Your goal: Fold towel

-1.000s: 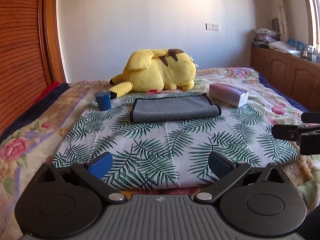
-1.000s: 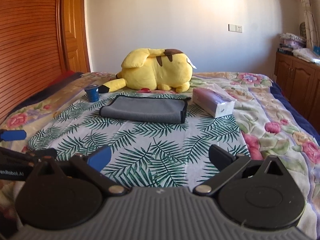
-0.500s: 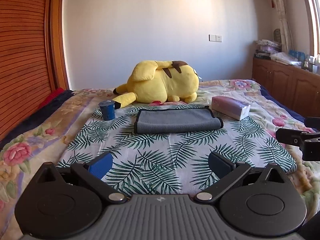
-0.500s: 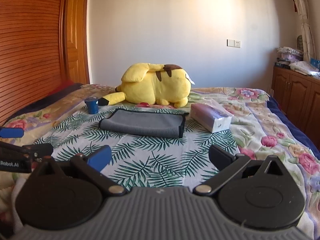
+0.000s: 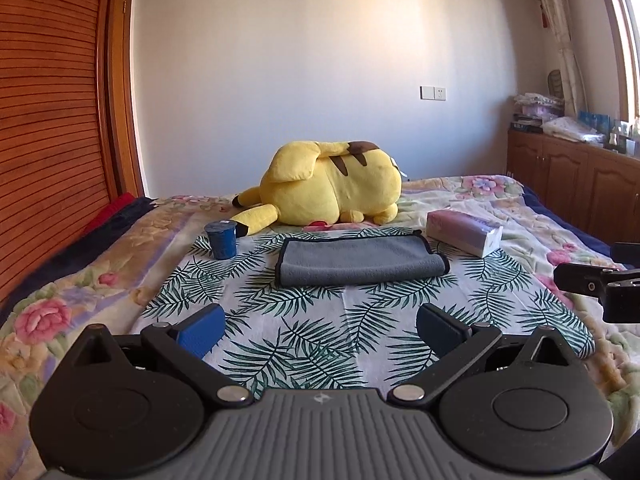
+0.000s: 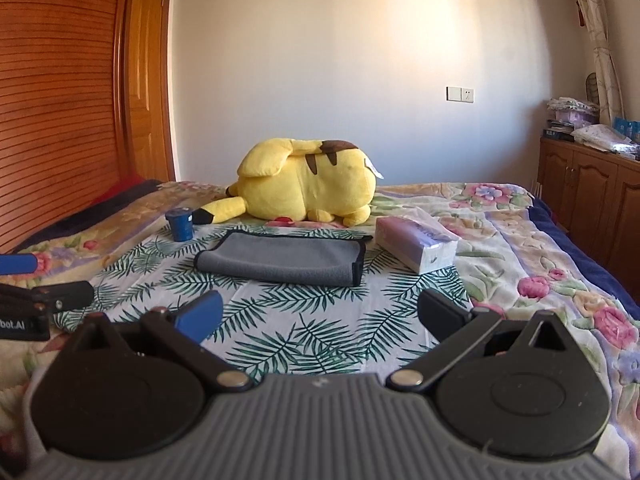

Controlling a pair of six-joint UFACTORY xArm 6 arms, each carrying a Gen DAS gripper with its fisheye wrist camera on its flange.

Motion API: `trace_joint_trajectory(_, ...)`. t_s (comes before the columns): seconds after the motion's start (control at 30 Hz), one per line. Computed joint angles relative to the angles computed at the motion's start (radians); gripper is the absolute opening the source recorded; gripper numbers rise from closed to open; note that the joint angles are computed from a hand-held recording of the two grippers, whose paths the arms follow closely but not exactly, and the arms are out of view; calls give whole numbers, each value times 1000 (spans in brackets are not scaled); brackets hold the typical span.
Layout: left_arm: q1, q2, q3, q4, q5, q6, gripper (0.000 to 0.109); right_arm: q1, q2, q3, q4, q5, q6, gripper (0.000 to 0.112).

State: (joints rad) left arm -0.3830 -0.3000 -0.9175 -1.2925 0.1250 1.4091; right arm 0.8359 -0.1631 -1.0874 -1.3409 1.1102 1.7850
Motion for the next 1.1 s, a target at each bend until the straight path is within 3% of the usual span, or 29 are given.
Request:
trace_joint_trajectory(0.3, 5, -3, -13, -93, 0, 81, 103, 19, -2, 4, -39, 44, 32, 103)
trace_joint_trajectory(1.1, 3, 3, -15, -91, -4, 79, 103, 21, -4, 7, -48, 60, 48, 103)
